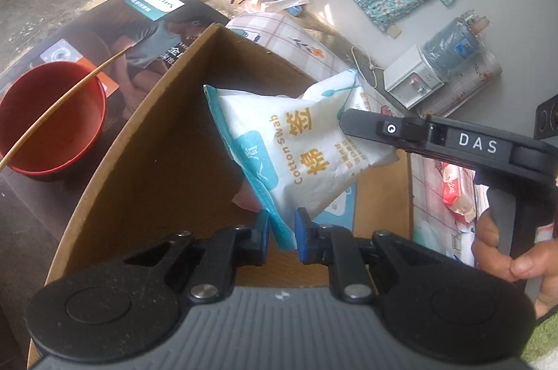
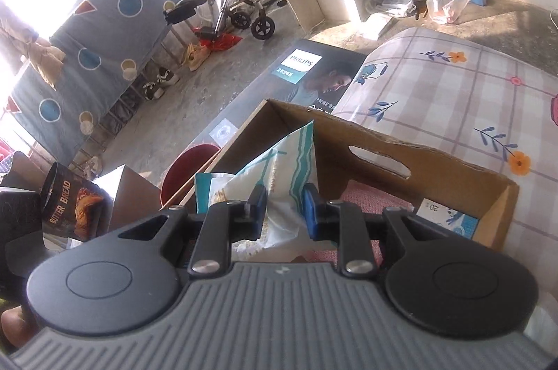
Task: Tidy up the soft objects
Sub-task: 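Place the cotton-swab bag into the cardboard box beside the pink pad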
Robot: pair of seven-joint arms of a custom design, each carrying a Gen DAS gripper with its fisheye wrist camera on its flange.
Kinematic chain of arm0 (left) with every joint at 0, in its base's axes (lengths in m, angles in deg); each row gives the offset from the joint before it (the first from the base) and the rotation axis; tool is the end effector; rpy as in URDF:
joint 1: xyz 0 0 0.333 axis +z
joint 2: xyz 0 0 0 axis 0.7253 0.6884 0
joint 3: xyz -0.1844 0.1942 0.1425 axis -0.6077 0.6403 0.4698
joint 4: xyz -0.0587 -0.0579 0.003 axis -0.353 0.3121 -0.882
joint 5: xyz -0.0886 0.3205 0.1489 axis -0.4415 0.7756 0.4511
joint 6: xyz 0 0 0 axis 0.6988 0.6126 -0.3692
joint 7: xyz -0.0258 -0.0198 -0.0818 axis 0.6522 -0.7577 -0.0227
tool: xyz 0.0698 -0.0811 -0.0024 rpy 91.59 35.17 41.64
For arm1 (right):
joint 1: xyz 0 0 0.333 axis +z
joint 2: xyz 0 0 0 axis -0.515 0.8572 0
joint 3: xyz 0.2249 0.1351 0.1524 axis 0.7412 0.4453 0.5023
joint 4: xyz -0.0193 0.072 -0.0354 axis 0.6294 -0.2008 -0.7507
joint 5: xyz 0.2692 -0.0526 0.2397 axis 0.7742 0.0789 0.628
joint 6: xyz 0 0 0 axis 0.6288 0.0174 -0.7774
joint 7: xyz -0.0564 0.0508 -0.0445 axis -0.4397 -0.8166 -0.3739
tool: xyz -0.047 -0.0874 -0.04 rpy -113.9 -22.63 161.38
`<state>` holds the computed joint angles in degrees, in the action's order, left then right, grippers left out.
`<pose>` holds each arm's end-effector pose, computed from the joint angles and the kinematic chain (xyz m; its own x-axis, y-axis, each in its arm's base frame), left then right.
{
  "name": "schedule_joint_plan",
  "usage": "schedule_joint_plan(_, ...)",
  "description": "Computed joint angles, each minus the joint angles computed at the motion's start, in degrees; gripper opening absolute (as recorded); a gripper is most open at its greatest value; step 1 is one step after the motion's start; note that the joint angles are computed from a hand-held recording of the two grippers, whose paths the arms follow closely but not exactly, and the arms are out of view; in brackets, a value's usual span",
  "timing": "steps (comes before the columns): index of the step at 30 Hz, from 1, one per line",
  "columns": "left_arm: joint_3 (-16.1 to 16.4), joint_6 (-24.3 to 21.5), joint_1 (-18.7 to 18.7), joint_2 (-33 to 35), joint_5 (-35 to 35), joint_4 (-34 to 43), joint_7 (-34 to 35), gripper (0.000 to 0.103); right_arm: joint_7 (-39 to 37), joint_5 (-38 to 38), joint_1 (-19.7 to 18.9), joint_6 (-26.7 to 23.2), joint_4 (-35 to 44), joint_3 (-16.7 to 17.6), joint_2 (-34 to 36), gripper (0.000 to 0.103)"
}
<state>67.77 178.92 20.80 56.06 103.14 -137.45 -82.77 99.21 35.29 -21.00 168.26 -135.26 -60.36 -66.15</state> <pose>0.3600 -0.3917 0.4917 0.3308 -0.8221 0.4634 -0.7487 -0.5275 -0.4015 0.5103 0.1288 0.5512 0.6718 -0.5994 -0.4351 -0.7220 -0.3989 -0.5653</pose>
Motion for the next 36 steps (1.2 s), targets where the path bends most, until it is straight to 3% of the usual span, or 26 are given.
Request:
schedule_joint_plan(5, 0.7, 0.8, 1.1, 3.0, 1.9, -1.3, -3.5, 0.014, 1.6, -3.7, 3.8, 6.5, 4.1, 3.8, 7.2, 0.022)
schedule_joint_plan(12, 1.4, -1.4, 0.6, 10.4, 1.4, 3.7, -3.1, 0.014, 0.8, -4.2, 5.1, 11.6, 8.8, 4.8, 16.9, 0.021)
schedule_joint_plan(18, 1.9, -1.1, 0.3, 12.6, 1.2, 4.7, -2.8, 0.015, -3.2, -3.2, 5.3, 15.9, 7.8, 5.9, 18.9, 0.021)
schedule_joint_plan(20, 1.9, -1.5, 0.1, 12.3, 1.8, 4.7, -2.4, 0.022, -3.9, -2.6, 5.2, 16.7, 7.5, 6.1, 18.9, 0.023)
schedule_joint_plan(26, 1.2, -2.9, -0.6, 6.7, 4.5, 2.4, -0.4, 0.038, -4.9, 4.5, 2.7, 13.0, 7.3, 5.5, 15.9, 0.023)
schedule_joint_plan(30, -0.1, -5.2, -1.2, 2.2, 5.2, 0.6, 0.0, 0.038, 4.5, -1.7, 2.7, 7.0, 10.0, 4.0, 16.5, 0.023)
schedule_joint_plan(36, -1.0, -7.5, -1.9, -2.4, 3.4, -1.7, 2.4, 0.044, 12.8, -7.5, 2.9, 3.1, 7.5, 3.4, 15.3, 0.023)
